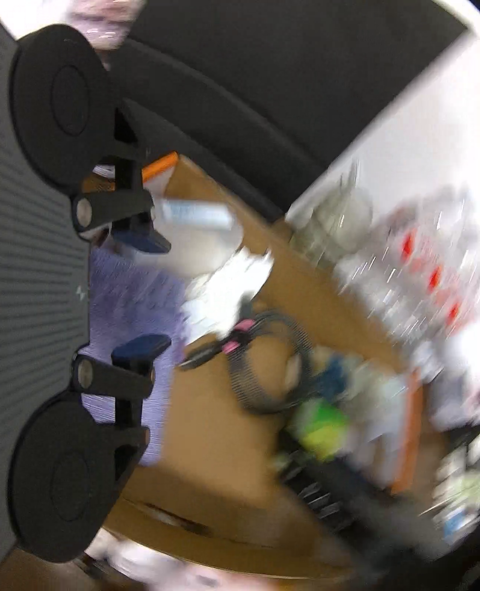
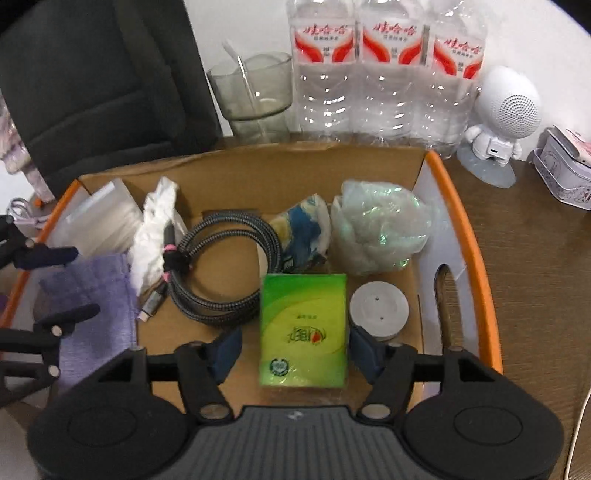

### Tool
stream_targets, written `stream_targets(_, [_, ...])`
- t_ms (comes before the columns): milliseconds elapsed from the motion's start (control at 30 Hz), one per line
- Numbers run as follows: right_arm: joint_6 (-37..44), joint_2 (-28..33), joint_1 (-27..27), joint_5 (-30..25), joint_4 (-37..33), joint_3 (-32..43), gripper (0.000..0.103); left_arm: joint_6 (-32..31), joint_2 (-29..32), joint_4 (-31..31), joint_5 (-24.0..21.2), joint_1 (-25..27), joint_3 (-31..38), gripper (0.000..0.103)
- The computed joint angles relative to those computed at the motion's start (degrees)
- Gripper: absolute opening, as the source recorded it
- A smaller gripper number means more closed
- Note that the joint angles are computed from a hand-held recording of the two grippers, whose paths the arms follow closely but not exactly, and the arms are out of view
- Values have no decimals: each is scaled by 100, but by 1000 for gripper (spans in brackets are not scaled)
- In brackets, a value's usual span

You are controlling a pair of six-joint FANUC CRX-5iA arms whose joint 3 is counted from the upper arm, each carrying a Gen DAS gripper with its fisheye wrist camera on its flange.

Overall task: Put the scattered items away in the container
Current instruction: 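Carry the pouch and tissue pack into the cardboard box and open both tools, then grasp the red flower ornament with the left tool while the right grasps the plush sheep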

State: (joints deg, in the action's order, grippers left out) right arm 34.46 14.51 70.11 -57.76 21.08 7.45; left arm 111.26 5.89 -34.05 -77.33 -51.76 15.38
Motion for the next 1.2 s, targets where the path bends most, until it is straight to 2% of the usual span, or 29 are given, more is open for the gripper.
stream_targets(67, [-35, -102, -5, -134, -49, 78, 64, 938, -3, 154, -291, 112, 292, 78])
stream_targets(133, [78, -156, -5, -418, -228, 285, 65, 1959, -88, 526, -395, 294, 390, 80])
stream_targets(167, [156, -158, 2, -608, -320, 404, 66, 2544, -167, 574, -399, 295, 367, 87])
stream_targets(200, [198, -158, 21, -798, -375, 500, 68, 3012, -223, 519, -460, 227, 339, 94])
stream_targets(300, [95, -330, 183, -1074, -336, 451, 70, 3888, -255, 323, -692, -115, 320, 95])
stream_targets(500, [-429, -791, 598, -1074, -115, 61, 80, 4503, -264, 152, -899, -807, 359, 97])
stream_targets(700, [-764, -1066, 1113, -1361, 121, -182, 80, 5113, -280, -8, -1156, -1331, 379, 99])
stream_targets(867, [-1181, -1363, 1420, -1169, 380, -608, 80, 5324, -137, -435, -1577, -1808, 588, 102])
stream_targets(1000, [-1679, -1610, 1702, -927, 859, -1091, 80, 5632, 41, -1274, -2056, -2415, 811, 103])
stream_targets(1100, [-2526, -2008, 2049, -576, 1938, -1921, 80, 5856, 430, -2688, -2827, -3304, 1046, 103])
stream_targets(1200, [-3522, -2546, 2393, -221, 3473, -3077, 80, 5828, 732, -3605, -3319, -3967, 1062, 103])
